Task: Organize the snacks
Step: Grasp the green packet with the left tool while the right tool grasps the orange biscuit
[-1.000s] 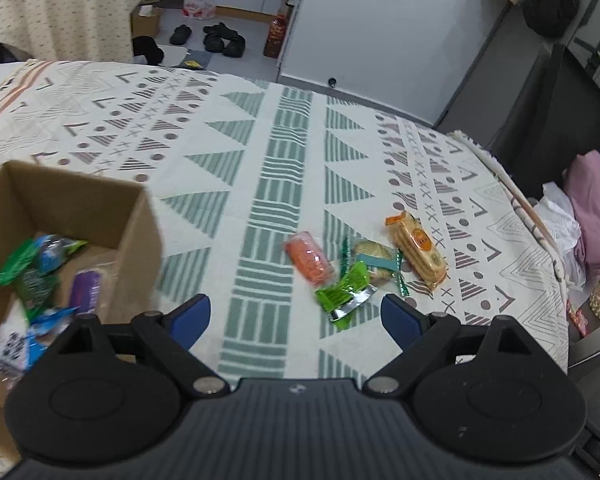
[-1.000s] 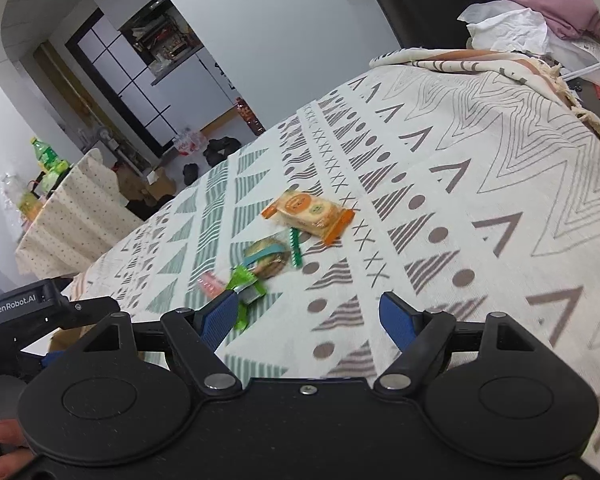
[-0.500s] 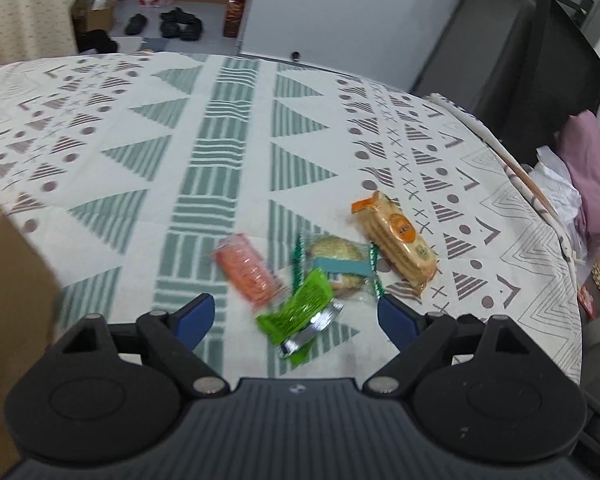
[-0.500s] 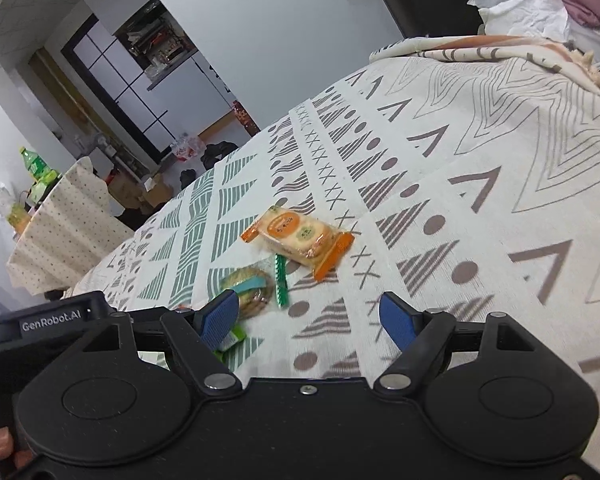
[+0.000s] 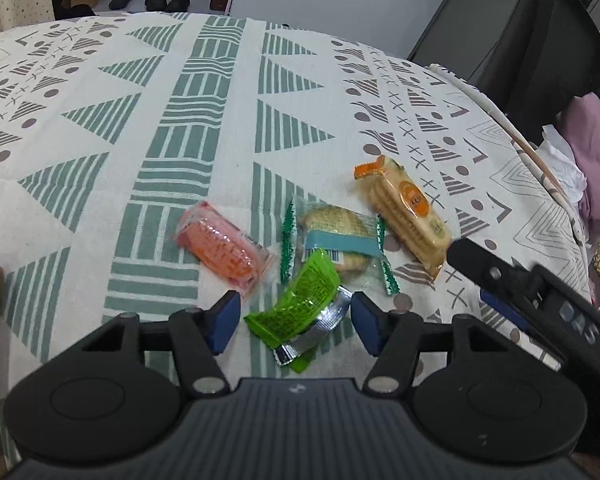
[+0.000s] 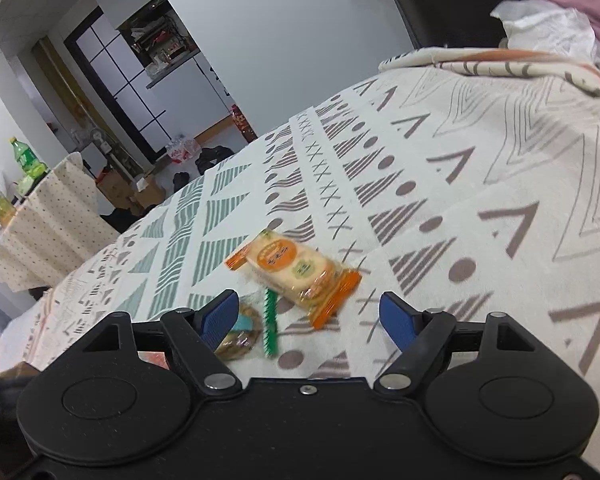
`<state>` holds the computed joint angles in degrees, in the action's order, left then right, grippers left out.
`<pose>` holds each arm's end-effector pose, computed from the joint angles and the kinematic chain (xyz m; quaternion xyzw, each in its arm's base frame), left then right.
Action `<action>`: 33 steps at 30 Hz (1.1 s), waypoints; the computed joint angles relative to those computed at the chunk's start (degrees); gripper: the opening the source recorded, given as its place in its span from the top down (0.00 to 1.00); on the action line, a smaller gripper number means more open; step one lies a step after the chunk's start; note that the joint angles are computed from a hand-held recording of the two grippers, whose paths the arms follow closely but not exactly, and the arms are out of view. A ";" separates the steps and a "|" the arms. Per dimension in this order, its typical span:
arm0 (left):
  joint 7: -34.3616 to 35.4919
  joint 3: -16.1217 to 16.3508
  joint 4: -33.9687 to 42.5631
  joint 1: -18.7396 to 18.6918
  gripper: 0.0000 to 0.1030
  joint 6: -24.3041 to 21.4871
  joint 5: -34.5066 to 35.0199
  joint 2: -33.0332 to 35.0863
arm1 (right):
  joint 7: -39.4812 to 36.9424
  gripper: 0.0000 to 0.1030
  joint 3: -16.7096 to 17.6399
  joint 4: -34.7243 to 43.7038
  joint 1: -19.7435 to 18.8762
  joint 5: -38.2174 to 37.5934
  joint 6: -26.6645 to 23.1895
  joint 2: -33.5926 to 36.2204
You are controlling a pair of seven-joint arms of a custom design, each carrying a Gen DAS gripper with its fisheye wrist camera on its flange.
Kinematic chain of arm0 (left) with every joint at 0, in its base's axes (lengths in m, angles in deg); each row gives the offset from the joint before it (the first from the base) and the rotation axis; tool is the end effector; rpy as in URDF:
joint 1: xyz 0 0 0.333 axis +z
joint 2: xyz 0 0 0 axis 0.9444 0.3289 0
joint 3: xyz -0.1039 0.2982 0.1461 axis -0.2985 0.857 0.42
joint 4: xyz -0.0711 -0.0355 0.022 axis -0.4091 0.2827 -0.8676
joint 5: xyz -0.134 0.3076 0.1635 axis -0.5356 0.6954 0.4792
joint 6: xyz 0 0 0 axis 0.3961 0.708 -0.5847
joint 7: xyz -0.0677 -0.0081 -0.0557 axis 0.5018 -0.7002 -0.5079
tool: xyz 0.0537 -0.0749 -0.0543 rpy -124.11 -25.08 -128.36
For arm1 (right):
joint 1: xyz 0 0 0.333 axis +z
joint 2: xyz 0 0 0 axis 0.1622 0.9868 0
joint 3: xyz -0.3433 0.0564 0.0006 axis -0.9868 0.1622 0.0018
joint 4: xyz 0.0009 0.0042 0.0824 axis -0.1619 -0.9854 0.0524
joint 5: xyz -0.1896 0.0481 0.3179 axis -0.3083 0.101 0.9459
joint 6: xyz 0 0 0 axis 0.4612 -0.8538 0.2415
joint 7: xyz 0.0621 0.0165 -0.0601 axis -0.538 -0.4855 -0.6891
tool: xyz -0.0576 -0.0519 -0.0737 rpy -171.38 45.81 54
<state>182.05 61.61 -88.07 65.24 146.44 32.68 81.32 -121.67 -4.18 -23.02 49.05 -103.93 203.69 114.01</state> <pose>0.6343 -0.1704 0.4750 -0.5944 0.7492 -0.2896 0.0391 0.5394 0.4479 0.4562 -0.4188 0.7891 -0.2174 0.3933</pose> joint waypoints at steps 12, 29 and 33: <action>-1.85 -0.36 -0.70 0.30 0.59 4.35 -1.88 -2.32 | -1.58 0.25 -1.67 2.99 -0.36 0.88 0.92 2.70; -13.27 2.60 1.20 0.21 0.59 2.12 6.22 -1.17 | -17.02 0.30 -0.96 9.21 -2.63 9.39 3.33 7.83; -14.29 2.79 0.41 0.42 0.59 1.88 7.03 -2.21 | -24.18 0.55 -1.28 9.88 -0.61 13.09 -1.56 7.62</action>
